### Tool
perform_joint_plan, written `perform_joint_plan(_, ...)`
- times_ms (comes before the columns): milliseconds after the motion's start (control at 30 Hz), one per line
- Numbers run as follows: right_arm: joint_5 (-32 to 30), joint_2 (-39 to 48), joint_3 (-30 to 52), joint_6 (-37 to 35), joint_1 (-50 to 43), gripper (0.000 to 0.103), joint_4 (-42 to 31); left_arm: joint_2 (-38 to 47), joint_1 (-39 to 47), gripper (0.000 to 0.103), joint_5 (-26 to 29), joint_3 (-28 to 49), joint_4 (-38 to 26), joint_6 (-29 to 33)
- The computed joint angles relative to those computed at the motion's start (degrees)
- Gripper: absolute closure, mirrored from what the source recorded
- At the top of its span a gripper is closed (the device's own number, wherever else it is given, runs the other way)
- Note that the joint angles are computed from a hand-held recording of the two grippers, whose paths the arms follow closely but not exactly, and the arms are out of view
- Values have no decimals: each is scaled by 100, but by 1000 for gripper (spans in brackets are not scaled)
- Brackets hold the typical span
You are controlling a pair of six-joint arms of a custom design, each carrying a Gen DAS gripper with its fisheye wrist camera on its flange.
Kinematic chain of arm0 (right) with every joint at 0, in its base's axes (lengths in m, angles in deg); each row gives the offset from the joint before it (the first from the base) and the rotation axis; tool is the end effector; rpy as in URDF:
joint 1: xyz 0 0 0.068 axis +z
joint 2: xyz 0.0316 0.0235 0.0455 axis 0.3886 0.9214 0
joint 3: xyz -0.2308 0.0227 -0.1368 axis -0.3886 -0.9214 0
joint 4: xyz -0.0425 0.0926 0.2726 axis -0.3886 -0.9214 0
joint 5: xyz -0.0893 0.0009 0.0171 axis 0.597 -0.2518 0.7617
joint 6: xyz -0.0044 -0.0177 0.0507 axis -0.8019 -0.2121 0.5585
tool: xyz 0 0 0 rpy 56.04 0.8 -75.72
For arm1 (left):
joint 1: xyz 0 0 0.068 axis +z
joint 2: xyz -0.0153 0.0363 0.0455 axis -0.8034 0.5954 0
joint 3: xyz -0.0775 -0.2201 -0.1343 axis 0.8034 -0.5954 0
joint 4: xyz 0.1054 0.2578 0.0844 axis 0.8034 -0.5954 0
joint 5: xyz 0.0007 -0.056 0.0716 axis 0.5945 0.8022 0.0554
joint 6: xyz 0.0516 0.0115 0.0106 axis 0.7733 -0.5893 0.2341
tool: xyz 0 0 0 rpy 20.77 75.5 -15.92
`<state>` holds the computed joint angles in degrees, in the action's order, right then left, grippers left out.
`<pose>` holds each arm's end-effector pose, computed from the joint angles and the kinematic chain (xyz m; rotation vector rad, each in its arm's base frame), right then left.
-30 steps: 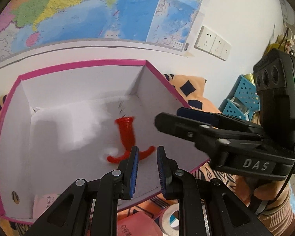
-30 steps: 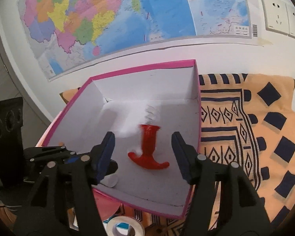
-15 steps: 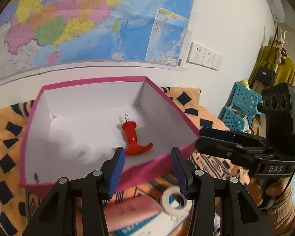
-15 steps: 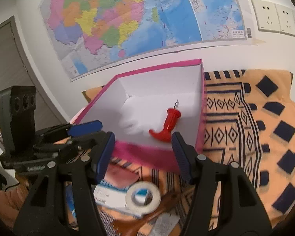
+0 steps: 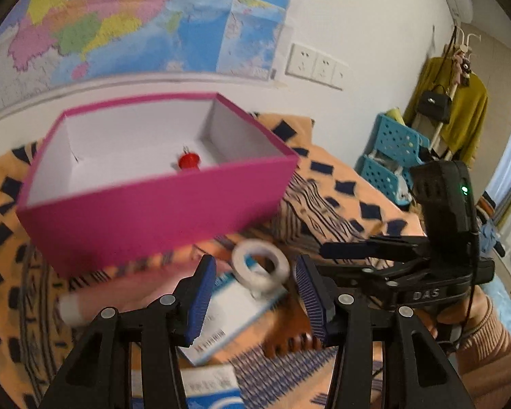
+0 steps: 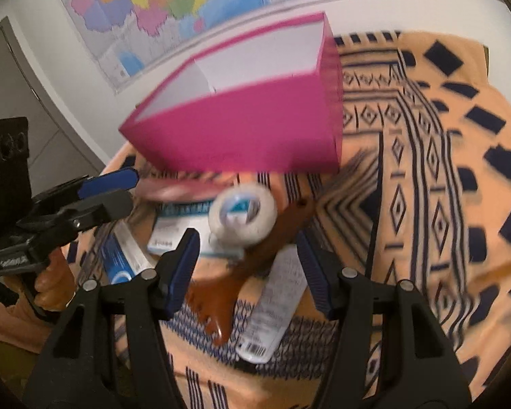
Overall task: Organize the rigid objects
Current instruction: 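Move the right gripper to the brown wooden brush beside the tape roll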
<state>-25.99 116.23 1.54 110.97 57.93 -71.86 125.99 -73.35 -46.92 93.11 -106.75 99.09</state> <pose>0.2872 0.1983 0.2471 0.2153 2.4495 0.5386 0.3582 -0.1482 0.2212 0.8610 2.1875 -0.6861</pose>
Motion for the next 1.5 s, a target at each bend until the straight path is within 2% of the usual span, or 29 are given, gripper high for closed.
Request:
perform_joint_plan(267, -217, 80, -180, 177, 2, 42, 368, -52, -224, 53, -261, -412, -14, 170)
perform_joint_plan(833, -757, 759, 168, 93, -158, 42, 892, 169, -3, 53, -405, -518, -189, 326)
perform_joint_plan(1067, -862, 1067, 429, -16, -59, 42, 978, 336, 169, 53, -615, -355, -60, 91)
perform_joint_plan(1200, -926, 1107, 446, -71, -68, 42, 1028, 419, 148, 53, -986, -307, 121, -62)
perform_joint_plan(1333, -771, 802, 239, 6, -61, 42, 1005, 388, 200, 53, -806, -312, 71, -75)
perform_joint_plan(1500, -785, 256, -204, 238, -91, 42, 859, 151, 113, 53, -433, -482, 2, 222)
